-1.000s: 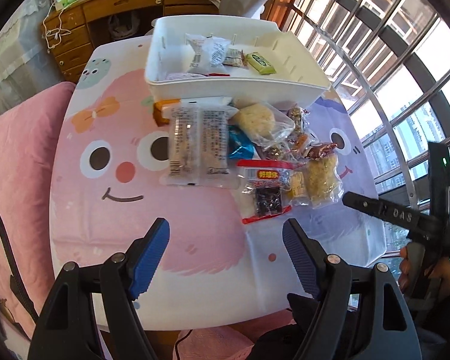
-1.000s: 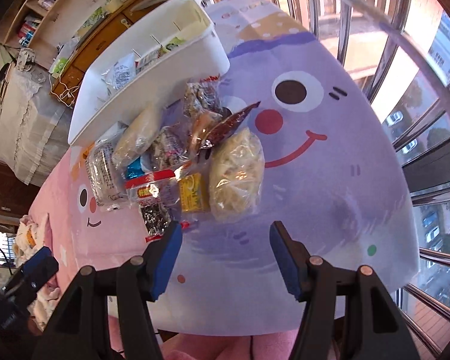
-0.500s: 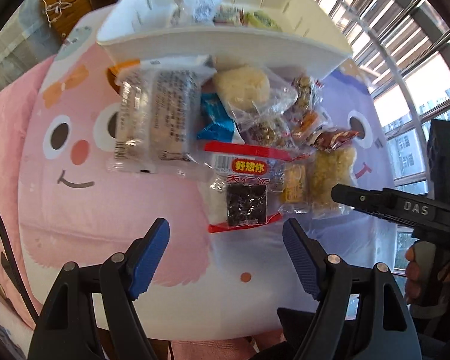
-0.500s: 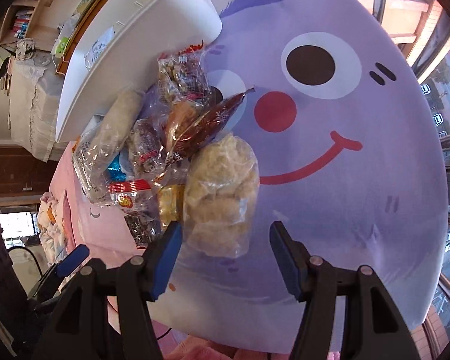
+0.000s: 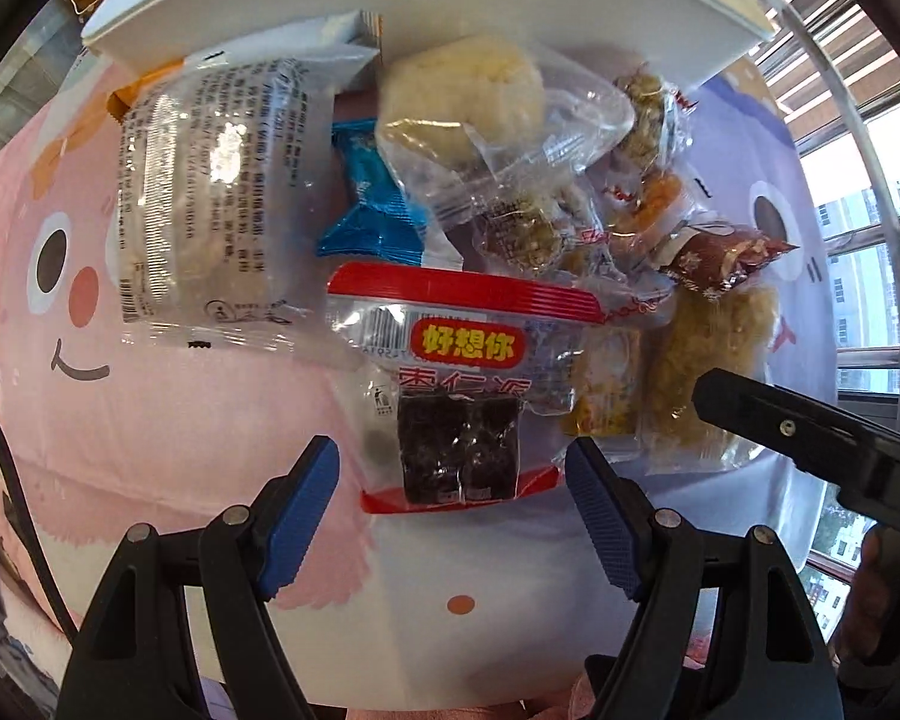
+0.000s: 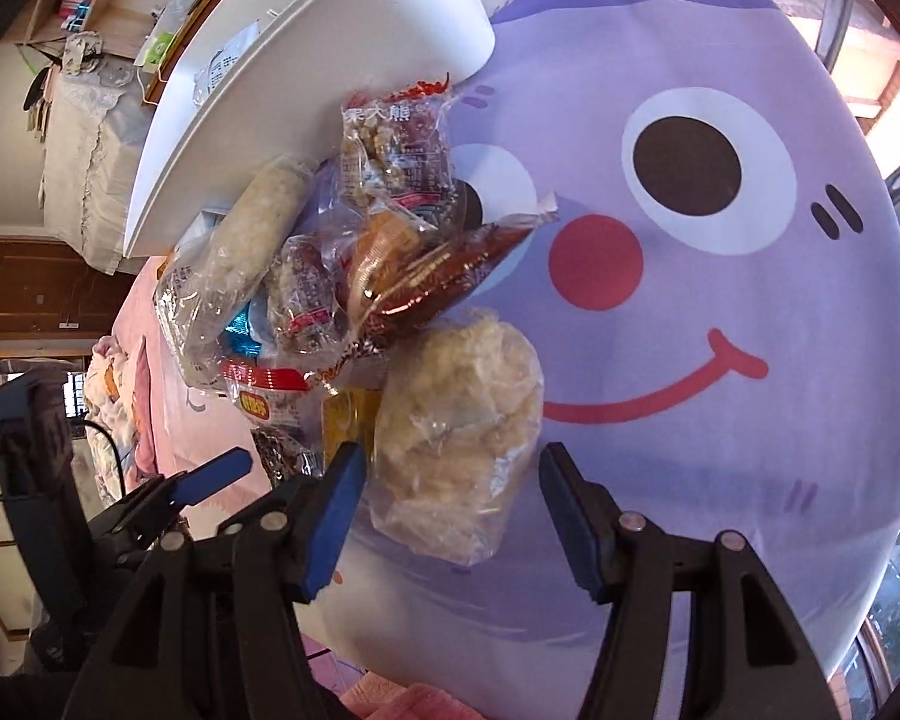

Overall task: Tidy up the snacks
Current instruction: 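Grasp the red-lidded snack tub with the left tool while the right tool grasps the clear puffed-snack bag, then carry the tub and puffed-snack bag into the white basket while both tools open to release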

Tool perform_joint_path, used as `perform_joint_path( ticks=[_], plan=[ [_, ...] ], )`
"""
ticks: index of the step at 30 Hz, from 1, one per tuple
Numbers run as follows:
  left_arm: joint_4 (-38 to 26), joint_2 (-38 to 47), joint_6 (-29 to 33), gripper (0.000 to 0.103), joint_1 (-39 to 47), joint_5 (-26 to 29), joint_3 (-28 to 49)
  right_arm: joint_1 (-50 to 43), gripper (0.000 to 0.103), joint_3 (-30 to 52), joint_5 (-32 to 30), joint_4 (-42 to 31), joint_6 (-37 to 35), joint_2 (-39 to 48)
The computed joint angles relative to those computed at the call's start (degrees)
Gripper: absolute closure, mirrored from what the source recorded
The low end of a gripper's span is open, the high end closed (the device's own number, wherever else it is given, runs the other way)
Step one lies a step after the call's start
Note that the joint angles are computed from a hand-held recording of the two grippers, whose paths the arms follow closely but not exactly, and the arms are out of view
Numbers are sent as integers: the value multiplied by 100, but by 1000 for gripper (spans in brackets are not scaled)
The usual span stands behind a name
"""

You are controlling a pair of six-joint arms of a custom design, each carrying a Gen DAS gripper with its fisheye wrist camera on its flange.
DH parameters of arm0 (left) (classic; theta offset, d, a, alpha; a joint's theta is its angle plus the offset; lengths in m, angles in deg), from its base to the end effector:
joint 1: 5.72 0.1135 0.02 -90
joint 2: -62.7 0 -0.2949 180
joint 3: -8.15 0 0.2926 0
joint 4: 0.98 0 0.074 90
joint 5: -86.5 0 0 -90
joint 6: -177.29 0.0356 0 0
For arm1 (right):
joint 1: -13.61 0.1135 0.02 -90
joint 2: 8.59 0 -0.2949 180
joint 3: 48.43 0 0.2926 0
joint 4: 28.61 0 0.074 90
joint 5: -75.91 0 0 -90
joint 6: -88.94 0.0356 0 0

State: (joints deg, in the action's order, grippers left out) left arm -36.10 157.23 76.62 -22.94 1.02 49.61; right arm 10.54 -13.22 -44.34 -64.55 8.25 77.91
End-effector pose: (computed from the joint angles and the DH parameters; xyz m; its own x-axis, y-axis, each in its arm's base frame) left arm 0.2117 -0.0686 0.0641 -0.9933 0.1146 -0.0165 0.1156 0.9898 -0.0833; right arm 0.1907 0.0077 0.0749 -0.9807 0.1925 0.0337 0.1830 0.8439 0.5044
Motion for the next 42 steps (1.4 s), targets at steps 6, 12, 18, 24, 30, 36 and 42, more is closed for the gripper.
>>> perform_joint_path(
  ticks=[6, 12, 18, 24, 30, 36, 42],
  plan=[
    [106, 352, -317, 31, -221, -112, 200, -6, 42, 146, -62, 12, -170, 226],
    [111, 674, -457, 45, -235, -91, 379, 3, 49, 205, -40, -10, -266, 331],
    [300, 468, -289, 59, -77, -73, 150, -249, 57, 229, -104, -62, -510, 457],
    [333, 430, -34, 64, 214, -24, 99, -444, 61, 220, -82, -213, -632, 445],
    [-86, -329, 276, 65, 499, 81, -167, -375, 63, 83, 212, -410, -475, 54],
    [-994, -1122, 584, 64, 794, 14, -263, -370, 64, -79, 523, -777, -318, -439],
    [-1998, -1902, 1218, 64, 1415, 301, -177, -646, 66, -243, 727, -1235, -277, -1114]
  ],
)
